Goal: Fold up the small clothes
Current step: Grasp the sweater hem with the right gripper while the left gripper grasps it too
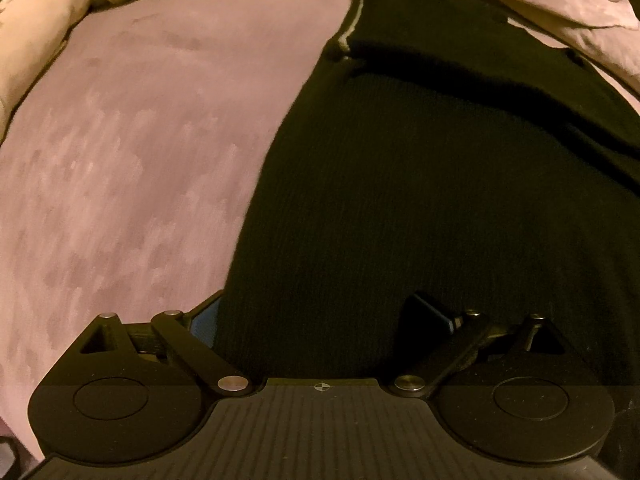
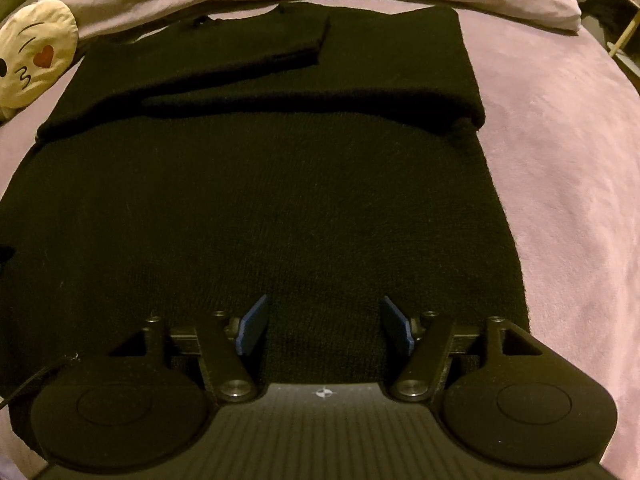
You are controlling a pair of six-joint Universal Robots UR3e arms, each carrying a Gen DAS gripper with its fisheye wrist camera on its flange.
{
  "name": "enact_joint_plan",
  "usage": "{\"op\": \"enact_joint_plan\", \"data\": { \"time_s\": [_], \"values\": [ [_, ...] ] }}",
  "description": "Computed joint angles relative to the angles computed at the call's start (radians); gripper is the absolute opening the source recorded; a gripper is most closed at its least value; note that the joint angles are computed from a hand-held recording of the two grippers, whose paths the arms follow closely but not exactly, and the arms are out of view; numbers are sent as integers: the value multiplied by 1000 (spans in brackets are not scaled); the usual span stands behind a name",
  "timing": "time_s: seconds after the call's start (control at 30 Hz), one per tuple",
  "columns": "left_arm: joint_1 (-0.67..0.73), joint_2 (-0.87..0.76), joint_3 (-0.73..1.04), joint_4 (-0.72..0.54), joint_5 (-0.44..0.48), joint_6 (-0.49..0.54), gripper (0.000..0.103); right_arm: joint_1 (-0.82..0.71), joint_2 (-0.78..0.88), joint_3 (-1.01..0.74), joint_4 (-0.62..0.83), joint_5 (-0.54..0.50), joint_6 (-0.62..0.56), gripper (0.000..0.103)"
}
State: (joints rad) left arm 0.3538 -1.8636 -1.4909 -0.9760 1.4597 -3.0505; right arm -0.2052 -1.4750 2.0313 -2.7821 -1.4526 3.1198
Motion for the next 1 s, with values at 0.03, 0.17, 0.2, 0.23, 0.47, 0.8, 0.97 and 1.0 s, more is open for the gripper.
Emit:
{"op": "enact_joint_plan", "data": {
  "time_s": [0.03,0.17,0.2,0.23,0.47,0.8,0.97,1.0],
  "values": [
    [4,10,-7,-7,-4,7,99,-1,-5,0,7,1,1,64],
    [32,50,-39,-44,-31,57,99,-30,-75,58,29,22,-19,64],
    [46,66,-50,-61,-44,84,99,-47,-119,96,40,29,-31,64],
    [60,82,-61,-78,-54,108,99,-63,-157,126,52,31,-44,66],
    [179,208,-153,-195,-122,240,99,-330,-591,372,336,67,-166,65],
    [253,271,-198,-320,-144,309,99,-539,-723,459,506,281,-334,53],
    [298,239,-152,-380,-179,320,92,-638,-745,463,607,398,-424,24],
    [300,231,-138,-394,-180,323,88,-641,-743,454,618,398,-442,23]
  ]
}}
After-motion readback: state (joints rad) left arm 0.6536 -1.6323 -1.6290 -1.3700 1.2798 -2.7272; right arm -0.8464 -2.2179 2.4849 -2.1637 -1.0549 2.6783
